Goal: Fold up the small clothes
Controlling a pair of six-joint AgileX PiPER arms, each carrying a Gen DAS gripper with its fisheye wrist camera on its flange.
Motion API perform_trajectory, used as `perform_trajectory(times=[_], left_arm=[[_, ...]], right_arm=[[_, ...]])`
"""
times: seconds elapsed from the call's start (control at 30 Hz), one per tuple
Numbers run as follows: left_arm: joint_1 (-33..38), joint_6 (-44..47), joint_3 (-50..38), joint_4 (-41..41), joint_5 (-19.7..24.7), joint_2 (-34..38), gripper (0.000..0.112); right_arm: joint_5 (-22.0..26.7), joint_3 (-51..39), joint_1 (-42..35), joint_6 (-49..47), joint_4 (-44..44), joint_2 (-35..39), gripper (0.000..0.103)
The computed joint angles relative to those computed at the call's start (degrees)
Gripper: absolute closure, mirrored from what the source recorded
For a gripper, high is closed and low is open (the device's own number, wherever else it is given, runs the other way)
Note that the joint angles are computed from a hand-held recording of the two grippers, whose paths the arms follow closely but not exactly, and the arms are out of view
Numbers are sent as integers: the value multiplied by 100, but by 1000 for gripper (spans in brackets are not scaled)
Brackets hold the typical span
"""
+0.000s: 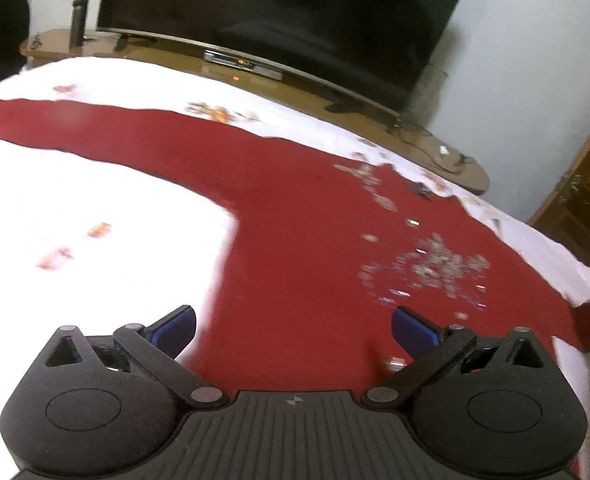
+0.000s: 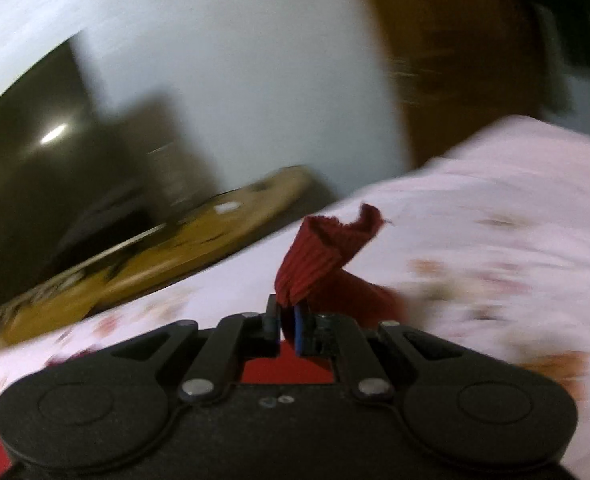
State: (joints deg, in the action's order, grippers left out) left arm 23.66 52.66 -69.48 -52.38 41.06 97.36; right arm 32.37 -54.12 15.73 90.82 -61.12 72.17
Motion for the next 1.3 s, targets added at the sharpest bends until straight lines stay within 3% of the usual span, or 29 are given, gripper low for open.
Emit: perform_trajectory(times=[0.1,0.23,0.37,0.47,0.53,0.6,0.63,0.7,0.77,0.8,0.83,0.87,1.1,1.27,1.3], left_arm=[[415,234,-272,-4,225,206,9],[854,488,-566,83,352,417,9],[1251,844,-657,-56,280,518,9],[1536,874,-910,-273,688,760,9],[1565,829,-1088,-393,926,891,9],[1494,790,-1237,-552,1137,1011,10],[1444,794,-1370,-708,1342,1108,10],[1246,824,-1453,-914,1400,1174,10],[905,736,-1727,-1078,1541,1358,12],[671,675,-1843,-1170,1554,1457,20],[426,480,-2117,-1157,1658,1646,44],[161,231,-2393,-1092,1739,1835,53],[-1405,-1599,-4495,-390,1699,3273,52],[-1896,-2497,-5069,209,1463,3781,54],[-1979,-2432,-4956,212,1280,3721,61]], right_arm=[[305,-1079,1140,115,-200,1136,96],[287,-2609,1896,-333,199,2601,96],[389,-4080,2205,-1255,1040,3880,96],[527,-5023,2289,-1960,1695,4663,96],[580,-5149,2431,-2120,1830,4902,95],[778,-5376,2559,-2561,2176,5102,76],[746,-5385,2574,-2706,2341,5147,72],[609,-5059,2688,-2566,1986,4911,59],[466,-4313,2890,-1781,1052,4340,59],[554,-4056,2967,-1464,745,4111,59],[740,-3758,3041,-1104,479,3848,59],[879,-3430,3116,-760,287,3571,59],[1726,-1319,3429,859,-132,1857,59],[2187,-333,3571,1545,-129,1017,59],[2204,-160,3531,1622,-128,876,59]])
